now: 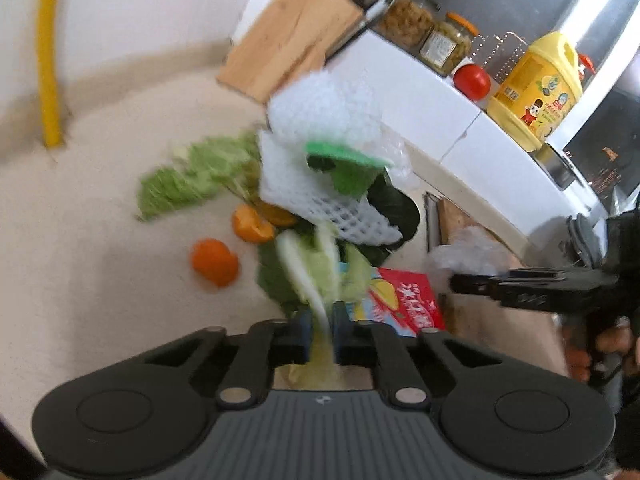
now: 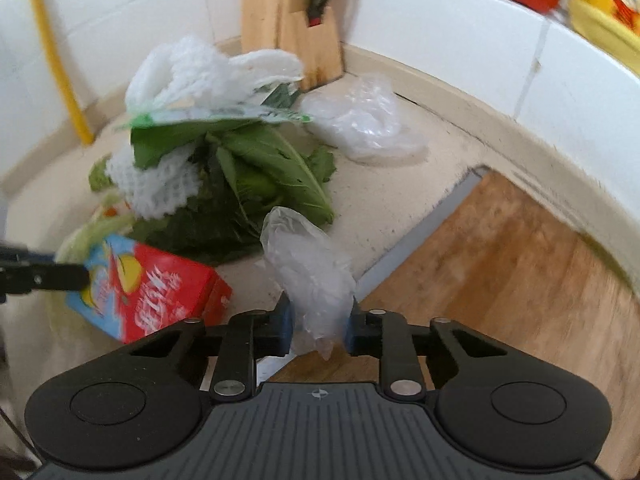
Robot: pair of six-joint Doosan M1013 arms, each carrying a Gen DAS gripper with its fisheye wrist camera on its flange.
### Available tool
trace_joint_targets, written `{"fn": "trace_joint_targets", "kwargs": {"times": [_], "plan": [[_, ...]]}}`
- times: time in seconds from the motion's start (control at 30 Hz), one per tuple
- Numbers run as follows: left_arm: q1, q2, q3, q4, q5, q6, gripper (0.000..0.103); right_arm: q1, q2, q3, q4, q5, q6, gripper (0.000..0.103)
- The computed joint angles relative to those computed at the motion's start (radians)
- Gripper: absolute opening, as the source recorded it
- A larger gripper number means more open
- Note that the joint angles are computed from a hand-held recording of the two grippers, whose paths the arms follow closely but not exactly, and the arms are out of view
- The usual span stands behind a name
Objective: Collect trash
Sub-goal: 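Grasp cabbage leaf with left gripper while right gripper grasps clear plastic bag, then carry cabbage leaf and plastic bag with both tools over the black bin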
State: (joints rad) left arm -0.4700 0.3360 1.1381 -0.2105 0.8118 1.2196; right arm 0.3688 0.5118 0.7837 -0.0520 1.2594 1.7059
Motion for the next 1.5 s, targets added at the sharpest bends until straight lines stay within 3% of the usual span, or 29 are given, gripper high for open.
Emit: {"fn": "trace_joint_targets", "kwargs": {"times": [0.27,0.5,0.8,1.13,1.5], "plan": [[0.004,-0.056,0.066,-0.025,-0.051,-0.007,0.002,0.009,-0.066,0.062,0.036,-0.083,0.059,0.029],[-0.002,-0.131,0.151,0.048,-0.084,-0.084,0.002,0.042,-0.093,0.083,0.104,-0.134,0.028,0.029],[0.001,-0.211,0.231,0.164,-0.138,-0.206,0.002,0.076,-0.088,0.072,0.159,-0.136,0.028,0.029],[-0.006,-0.274,0.291,0.335,-0.165,-0.370,0.002,0.123,-0.065,0.048,0.242,-0.141,-0.065,0.029],[-0.025,-0.366,0.387,0.588,-0.119,-0.657,0.002,0.174,-0.004,-0.034,0.350,-0.095,-0.167,0.029]]}}
